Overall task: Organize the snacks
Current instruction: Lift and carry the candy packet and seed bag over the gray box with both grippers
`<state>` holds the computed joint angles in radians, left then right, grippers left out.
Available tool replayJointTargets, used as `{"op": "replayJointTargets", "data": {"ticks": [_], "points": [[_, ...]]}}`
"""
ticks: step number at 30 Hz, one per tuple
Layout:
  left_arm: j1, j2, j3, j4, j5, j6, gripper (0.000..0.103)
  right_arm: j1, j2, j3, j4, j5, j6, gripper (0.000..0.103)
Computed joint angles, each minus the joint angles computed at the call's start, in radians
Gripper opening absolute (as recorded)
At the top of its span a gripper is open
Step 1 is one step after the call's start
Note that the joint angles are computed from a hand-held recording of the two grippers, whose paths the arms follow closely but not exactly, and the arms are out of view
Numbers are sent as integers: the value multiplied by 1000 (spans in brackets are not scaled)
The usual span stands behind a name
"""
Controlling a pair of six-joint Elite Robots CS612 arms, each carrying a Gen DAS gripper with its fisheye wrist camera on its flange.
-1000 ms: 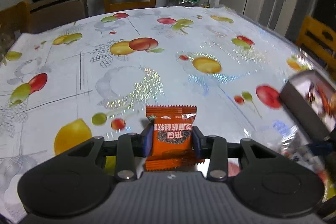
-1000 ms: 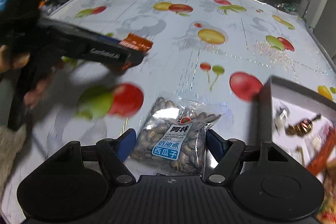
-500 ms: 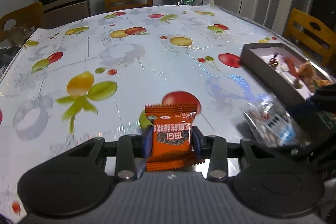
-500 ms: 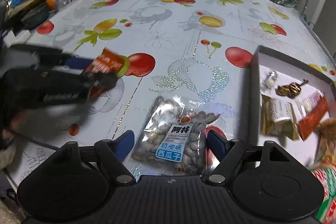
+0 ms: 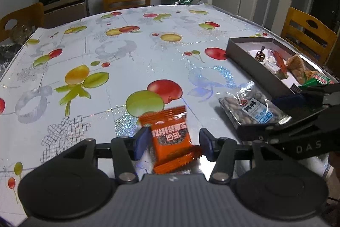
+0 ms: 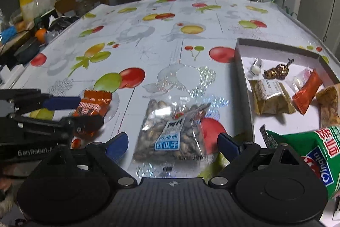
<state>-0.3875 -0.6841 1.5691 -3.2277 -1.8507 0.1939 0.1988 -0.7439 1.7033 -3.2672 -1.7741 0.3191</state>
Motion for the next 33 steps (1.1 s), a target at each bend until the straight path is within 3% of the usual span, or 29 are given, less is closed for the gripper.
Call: {"op": "replayJointTargets", "data": {"ticks": [5, 17, 23, 26, 33], "points": [[-6, 9, -10, 8, 43, -24, 52, 6, 15, -21, -4, -24, -18, 91], [-8, 17, -6, -25, 43, 3, 52, 13, 17, -27, 32, -28, -97, 85], [-6, 19, -5, -34, 36, 4, 51, 17, 24, -29, 3, -39, -112, 71], [-3, 18, -3, -35, 21, 14, 42, 16, 24, -26, -9, -37, -109, 67], [-3, 19, 0, -45, 11, 19, 37, 21, 30, -21, -47, -51, -135, 60]]}}
